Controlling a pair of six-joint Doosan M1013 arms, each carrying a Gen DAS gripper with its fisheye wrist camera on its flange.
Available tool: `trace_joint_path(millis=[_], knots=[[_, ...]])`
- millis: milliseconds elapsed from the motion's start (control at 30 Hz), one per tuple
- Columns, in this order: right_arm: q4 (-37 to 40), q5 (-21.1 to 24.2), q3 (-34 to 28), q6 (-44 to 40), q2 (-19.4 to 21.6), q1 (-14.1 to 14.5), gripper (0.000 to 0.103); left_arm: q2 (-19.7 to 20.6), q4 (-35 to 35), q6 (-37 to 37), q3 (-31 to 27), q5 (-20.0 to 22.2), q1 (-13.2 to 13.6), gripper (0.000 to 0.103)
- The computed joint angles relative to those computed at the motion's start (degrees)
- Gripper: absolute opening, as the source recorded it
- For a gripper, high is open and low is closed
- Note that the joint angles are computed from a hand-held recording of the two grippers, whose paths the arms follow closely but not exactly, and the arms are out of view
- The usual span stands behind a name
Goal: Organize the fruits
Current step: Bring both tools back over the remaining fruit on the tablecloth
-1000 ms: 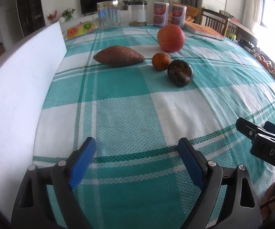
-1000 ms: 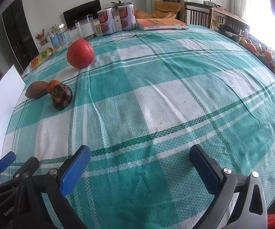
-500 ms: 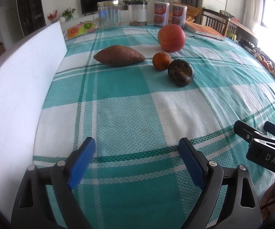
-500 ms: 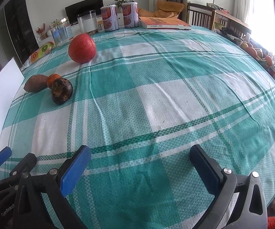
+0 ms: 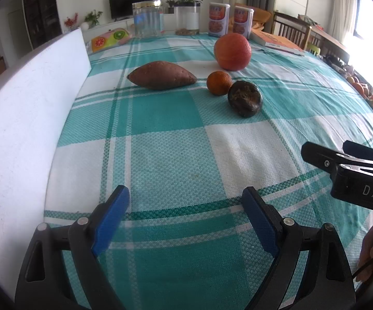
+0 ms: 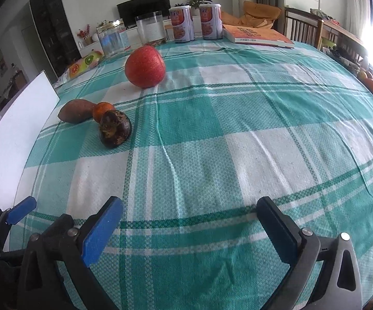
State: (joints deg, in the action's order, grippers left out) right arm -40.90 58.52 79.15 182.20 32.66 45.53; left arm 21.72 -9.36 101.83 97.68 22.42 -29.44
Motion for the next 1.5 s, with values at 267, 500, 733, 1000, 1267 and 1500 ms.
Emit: trace_joint_path(millis=[267, 500, 733, 1000, 1267, 1500], knots=[[4.7, -5.2, -7.5, -20.7, 4.0, -2.8, 0.08, 0.0, 0.0, -0.1, 0.0, 0.0, 0.0, 0.09], [4.8, -3.9, -10.8, -23.1, 6.6, -3.8, 0.047, 0.0, 0.1, -0.1, 0.0, 0.0, 0.0, 0.09], [0.2, -7.0, -1.7, -9.7, 0.8, -3.1, 0.043, 0.0, 0.2, -0.2, 0.0, 0.0, -0.1, 0.09], [-2.9, -0.7, 7.9, 4.1, -4.7, -1.0, 0.043, 0.0, 0.4, -0.4, 0.0, 0.0, -0.1, 0.09], [-2.3, -1.1, 8.9, 8.1, -5.0, -1.2, 0.086, 0.0, 0.4, -0.4, 0.0, -0.1, -0.1, 0.09], [-2.9, -2.1, 9.9, 10.9, -5.5, -1.1, 0.093, 0.0, 1.4, -1.4, 0.0, -0.1, -0.1, 0.092]])
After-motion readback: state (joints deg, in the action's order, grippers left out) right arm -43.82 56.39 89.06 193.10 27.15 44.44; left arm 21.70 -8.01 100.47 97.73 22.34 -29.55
